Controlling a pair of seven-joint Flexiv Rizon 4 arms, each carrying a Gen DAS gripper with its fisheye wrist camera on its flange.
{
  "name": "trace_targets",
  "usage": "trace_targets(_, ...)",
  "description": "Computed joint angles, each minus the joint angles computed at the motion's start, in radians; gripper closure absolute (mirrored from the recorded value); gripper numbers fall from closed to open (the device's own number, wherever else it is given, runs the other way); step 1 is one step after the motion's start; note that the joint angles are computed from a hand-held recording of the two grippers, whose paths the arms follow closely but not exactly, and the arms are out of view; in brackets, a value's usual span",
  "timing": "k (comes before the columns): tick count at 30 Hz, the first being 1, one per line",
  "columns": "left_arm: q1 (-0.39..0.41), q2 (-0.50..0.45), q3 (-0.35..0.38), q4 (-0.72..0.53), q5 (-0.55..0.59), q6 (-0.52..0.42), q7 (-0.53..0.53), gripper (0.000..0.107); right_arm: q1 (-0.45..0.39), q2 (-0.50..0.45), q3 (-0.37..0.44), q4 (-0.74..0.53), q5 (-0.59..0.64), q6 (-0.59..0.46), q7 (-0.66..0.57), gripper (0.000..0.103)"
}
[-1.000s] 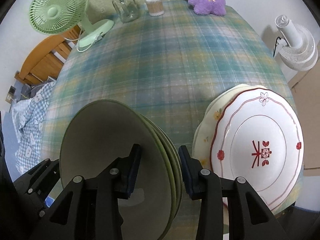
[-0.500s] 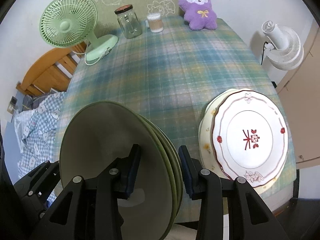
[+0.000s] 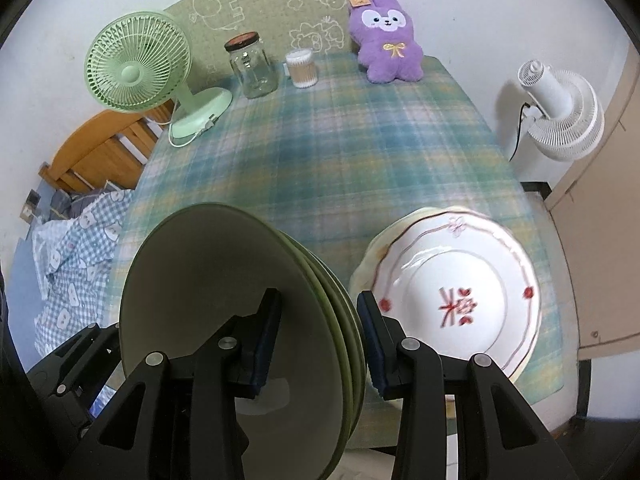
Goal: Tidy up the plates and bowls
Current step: 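Lower the bowl into the bowls on the plate stack with both grippers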
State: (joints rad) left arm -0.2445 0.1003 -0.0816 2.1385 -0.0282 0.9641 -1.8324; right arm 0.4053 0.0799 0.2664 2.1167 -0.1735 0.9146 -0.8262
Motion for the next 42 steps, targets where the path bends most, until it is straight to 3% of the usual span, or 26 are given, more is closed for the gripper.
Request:
trace_targets(14, -0.074, -0.154, -0.049, -0.166, 0.112, -0.038, -0.253, 0.056, -0.08, 0.021, -0.067, 0.0, 0.129, -0.034, -0.275, 0.061)
trace_targets(29, -0.175, -0.314, -0.035, -0.315, 0.139, -0.098, -0.387, 0.056, -0.157, -0.011, -0.109, -0.01, 0.23, -0.08, -0.465, 0.061)
trace_targets(42, -0.225, -0.381, -0.002, -0.396, 0.213, -0.138, -0.479, 0.058, -0.186, -0.081, -0.112, -0.043, 0.259, -0.059, -0.55, 0.06)
